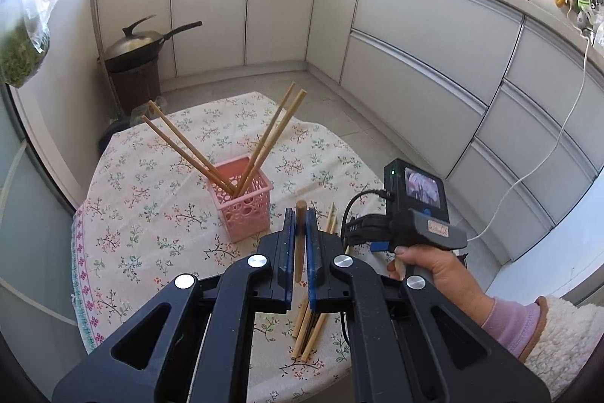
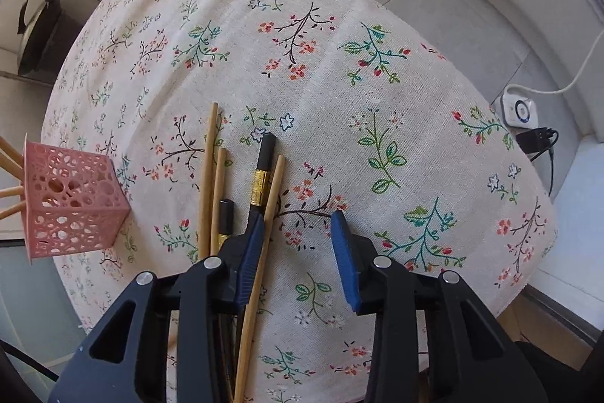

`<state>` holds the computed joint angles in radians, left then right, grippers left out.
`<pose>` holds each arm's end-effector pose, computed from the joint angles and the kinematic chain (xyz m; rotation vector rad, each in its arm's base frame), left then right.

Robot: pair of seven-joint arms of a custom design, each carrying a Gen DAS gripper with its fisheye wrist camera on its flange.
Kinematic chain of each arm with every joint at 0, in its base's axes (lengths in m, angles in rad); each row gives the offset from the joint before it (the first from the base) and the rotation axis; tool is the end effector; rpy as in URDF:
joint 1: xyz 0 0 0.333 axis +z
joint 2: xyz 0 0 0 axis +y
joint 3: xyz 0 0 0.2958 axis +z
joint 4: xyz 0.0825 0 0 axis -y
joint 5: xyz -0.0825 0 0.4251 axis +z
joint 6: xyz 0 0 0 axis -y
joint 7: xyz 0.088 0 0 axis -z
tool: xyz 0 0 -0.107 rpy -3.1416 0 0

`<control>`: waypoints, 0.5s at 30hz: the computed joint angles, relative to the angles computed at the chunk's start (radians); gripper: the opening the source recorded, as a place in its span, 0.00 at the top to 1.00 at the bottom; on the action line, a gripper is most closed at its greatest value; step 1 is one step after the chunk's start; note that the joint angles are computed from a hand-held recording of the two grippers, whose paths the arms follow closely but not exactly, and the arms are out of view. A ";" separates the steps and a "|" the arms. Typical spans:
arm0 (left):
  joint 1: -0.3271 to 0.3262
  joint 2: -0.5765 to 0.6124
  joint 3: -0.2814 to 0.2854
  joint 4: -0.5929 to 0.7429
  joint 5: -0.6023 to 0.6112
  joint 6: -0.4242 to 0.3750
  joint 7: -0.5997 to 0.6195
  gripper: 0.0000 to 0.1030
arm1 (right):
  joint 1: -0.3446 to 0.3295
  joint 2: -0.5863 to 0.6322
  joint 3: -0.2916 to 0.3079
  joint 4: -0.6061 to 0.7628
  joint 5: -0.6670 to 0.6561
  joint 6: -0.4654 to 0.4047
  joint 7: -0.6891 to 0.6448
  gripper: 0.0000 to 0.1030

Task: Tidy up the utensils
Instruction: 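Lift the chopstick upright with the left tool while the right tool grasps another chopstick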

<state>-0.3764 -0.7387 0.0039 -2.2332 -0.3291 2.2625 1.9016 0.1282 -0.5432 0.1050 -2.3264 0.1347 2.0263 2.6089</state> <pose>0.3854 -0.1591 0.7075 -1.2391 2.3344 -1.0840 0.4474 0.1184 0.5359 -1.0088 2.7096 0.0507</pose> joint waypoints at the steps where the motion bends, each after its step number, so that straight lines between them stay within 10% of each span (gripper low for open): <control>1: 0.000 -0.002 0.004 0.001 -0.004 0.004 0.000 0.95 | -0.001 -0.001 0.000 0.000 -0.004 -0.002 -0.002 0.64; 8: 0.013 -0.018 0.007 -0.005 0.004 0.043 -0.015 0.95 | -0.006 0.027 0.023 0.024 -0.056 -0.005 0.017 0.65; 15: 0.025 -0.009 0.008 -0.003 0.021 0.050 -0.042 0.95 | 0.008 0.008 0.024 -0.019 -0.093 0.083 0.046 0.95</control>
